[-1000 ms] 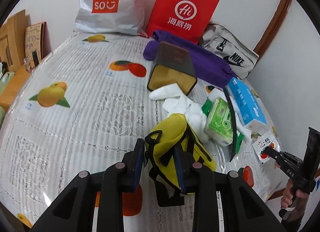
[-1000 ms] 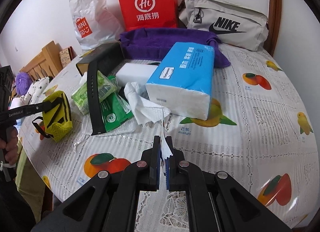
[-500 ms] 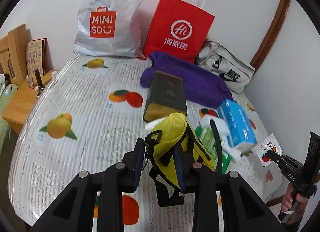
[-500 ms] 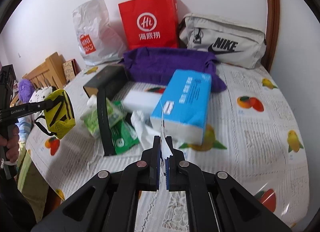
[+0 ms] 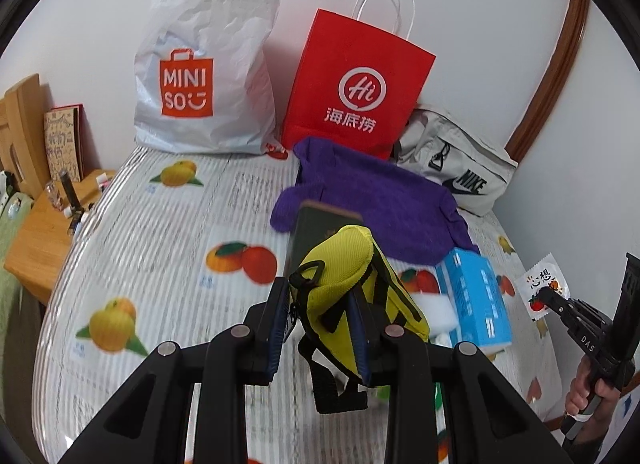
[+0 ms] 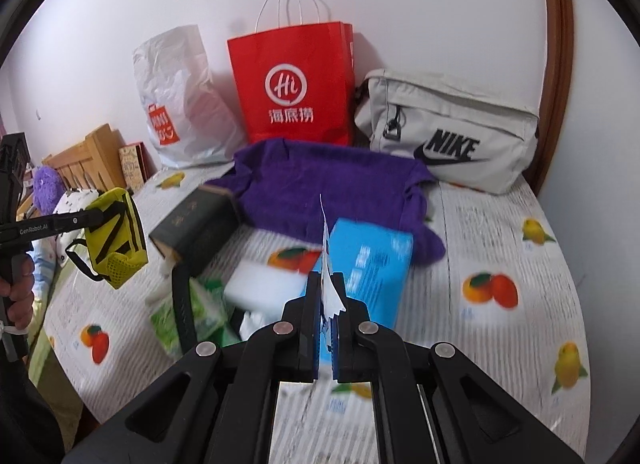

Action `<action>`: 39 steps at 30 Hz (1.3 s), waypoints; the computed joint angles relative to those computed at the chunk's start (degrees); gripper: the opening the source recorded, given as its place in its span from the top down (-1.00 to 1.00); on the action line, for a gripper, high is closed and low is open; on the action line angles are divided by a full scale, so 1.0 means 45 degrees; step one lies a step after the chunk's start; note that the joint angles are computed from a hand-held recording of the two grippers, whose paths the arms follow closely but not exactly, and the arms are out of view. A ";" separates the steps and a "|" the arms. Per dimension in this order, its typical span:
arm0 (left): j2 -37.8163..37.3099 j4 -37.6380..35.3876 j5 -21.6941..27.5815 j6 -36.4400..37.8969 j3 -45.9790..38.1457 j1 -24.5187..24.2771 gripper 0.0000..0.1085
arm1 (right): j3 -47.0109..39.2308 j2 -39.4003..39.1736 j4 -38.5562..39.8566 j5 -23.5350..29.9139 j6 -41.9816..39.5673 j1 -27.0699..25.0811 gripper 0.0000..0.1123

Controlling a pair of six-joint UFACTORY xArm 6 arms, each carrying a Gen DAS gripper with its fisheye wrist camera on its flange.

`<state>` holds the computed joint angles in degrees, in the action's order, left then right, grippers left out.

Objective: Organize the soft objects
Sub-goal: 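Carry the pouch and the card toward the purple towel with both tools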

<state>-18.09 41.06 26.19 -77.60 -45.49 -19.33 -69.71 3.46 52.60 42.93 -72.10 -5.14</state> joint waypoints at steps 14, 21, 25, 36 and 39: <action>0.3342 -0.2442 -0.0195 0.3530 -0.3603 0.1183 0.50 | -0.5022 0.3970 -0.0858 0.0050 0.1926 0.0879 0.93; 0.5719 -0.4041 -0.0234 0.5598 -0.6071 0.1684 0.50 | -0.8780 0.6923 -0.1959 0.1043 0.3450 0.1084 0.93; 0.7192 -0.5339 -0.0085 0.7000 -0.7652 0.1944 0.50 | -1.0484 0.8260 -0.2698 0.1522 0.4307 0.1235 0.93; 1.1488 -0.7408 0.1671 0.9457 -1.3042 0.2443 0.50 | -1.4236 1.1008 -0.4315 0.3243 0.5877 0.1367 0.93; 1.2456 -0.7922 0.2089 0.9974 -1.4354 0.2517 0.50 | -1.5063 1.1586 -0.4742 0.3634 0.6137 0.1389 0.93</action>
<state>37.96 5.41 35.59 -32.71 -110.08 -8.00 -137.49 55.60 31.27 59.29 -44.48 1.11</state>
